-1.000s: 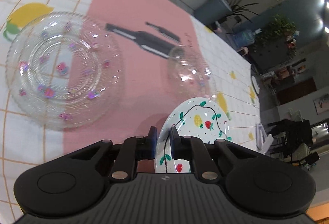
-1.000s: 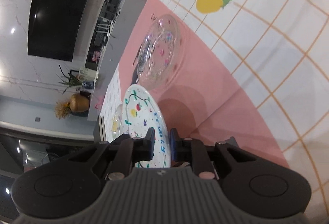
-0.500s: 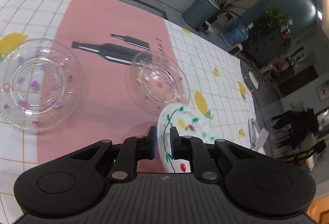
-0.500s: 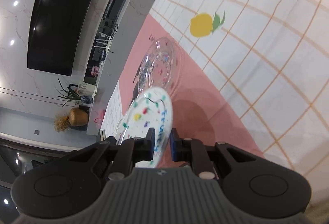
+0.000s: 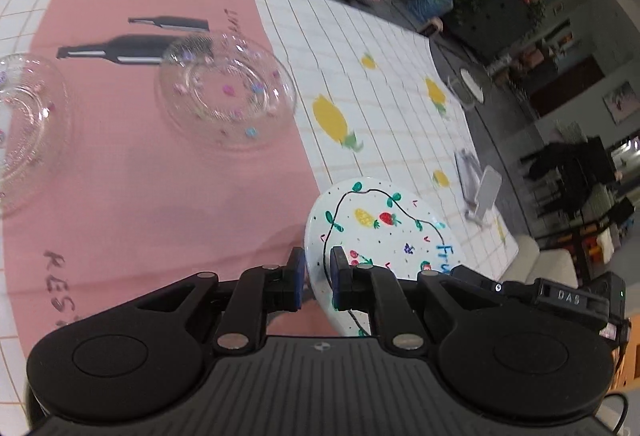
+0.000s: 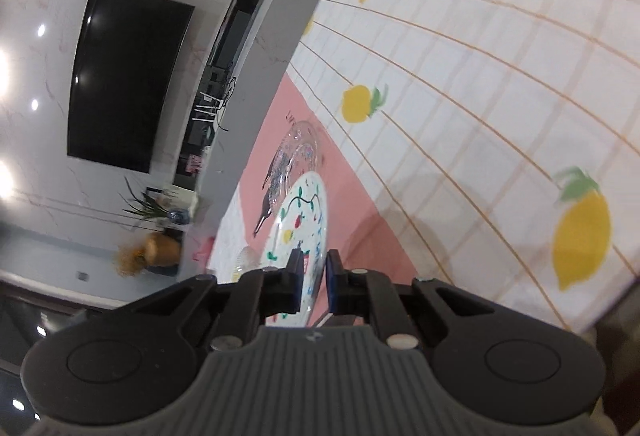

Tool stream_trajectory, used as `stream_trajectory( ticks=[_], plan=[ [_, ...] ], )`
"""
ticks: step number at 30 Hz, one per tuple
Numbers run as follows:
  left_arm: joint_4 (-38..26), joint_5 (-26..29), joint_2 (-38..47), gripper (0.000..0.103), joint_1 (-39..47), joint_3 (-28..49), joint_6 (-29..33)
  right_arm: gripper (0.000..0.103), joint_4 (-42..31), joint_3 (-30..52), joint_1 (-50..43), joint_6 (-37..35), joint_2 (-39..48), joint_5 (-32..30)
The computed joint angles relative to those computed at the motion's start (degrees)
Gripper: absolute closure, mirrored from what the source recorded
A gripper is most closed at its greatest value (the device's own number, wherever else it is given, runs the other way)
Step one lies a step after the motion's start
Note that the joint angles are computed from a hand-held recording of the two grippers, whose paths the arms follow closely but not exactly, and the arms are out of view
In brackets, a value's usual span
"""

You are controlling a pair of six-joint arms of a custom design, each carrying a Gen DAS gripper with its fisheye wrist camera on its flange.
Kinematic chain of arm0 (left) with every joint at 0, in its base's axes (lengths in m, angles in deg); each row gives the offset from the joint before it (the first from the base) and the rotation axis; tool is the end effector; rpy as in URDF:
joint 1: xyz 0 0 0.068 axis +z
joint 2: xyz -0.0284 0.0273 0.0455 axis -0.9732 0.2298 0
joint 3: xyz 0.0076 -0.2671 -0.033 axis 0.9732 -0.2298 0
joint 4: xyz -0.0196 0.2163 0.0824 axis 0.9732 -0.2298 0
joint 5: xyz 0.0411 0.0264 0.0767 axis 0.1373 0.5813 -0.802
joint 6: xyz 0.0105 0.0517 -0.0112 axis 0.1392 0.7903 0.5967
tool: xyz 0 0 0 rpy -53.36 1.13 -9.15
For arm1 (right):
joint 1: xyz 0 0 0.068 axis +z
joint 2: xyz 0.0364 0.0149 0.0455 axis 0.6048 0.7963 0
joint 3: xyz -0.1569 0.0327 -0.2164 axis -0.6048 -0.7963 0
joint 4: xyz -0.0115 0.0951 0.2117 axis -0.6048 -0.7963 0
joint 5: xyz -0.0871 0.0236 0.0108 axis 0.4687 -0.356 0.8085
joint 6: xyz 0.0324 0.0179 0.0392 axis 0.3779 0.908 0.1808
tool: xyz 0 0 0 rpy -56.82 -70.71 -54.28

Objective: Organize plates and bowls
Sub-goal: 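Lift the white Fruity plate with both tools and carry it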

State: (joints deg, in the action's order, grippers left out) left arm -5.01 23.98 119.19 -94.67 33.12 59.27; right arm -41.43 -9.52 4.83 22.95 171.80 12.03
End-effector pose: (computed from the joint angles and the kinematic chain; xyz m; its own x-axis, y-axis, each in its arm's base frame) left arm 0.2585 -0.0974 0.0680 -0.9115 -0.1545 -0.3811 0.0786 0.8442 -0.5302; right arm 0.1954 -0.0876 0.0451 -0.8158 0.5644 -0.1259 0.1905 0.4679 0.8630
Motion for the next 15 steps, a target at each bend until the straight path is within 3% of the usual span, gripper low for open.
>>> stream_trajectory(
  ticks=[6, 9, 13, 15],
  plan=[
    [-4.19, -11.88, -0.98, 0.088, -7.16, 1.35, 1.65, 0.094, -8.76, 5.53, -0.29, -3.35, 6.77, 0.02],
    [-4.88, -12.27, -0.52, 0.088, -7.76, 1.62, 2.79, 0.094, -9.50, 5.92, 1.36, -1.64, 6.24, 4.56],
    [-6.44, -15.71, 0.57, 0.087, -10.54, 3.08, 5.09, 0.093, -11.60, 7.74, 1.16, -1.22, 8.55, 4.72],
    [-6.17, -13.33, 0.96, 0.087, -10.76, 3.16, 5.84, 0.093, -13.52, 8.90, 2.05, -1.80, 9.17, 5.58]
  ],
)
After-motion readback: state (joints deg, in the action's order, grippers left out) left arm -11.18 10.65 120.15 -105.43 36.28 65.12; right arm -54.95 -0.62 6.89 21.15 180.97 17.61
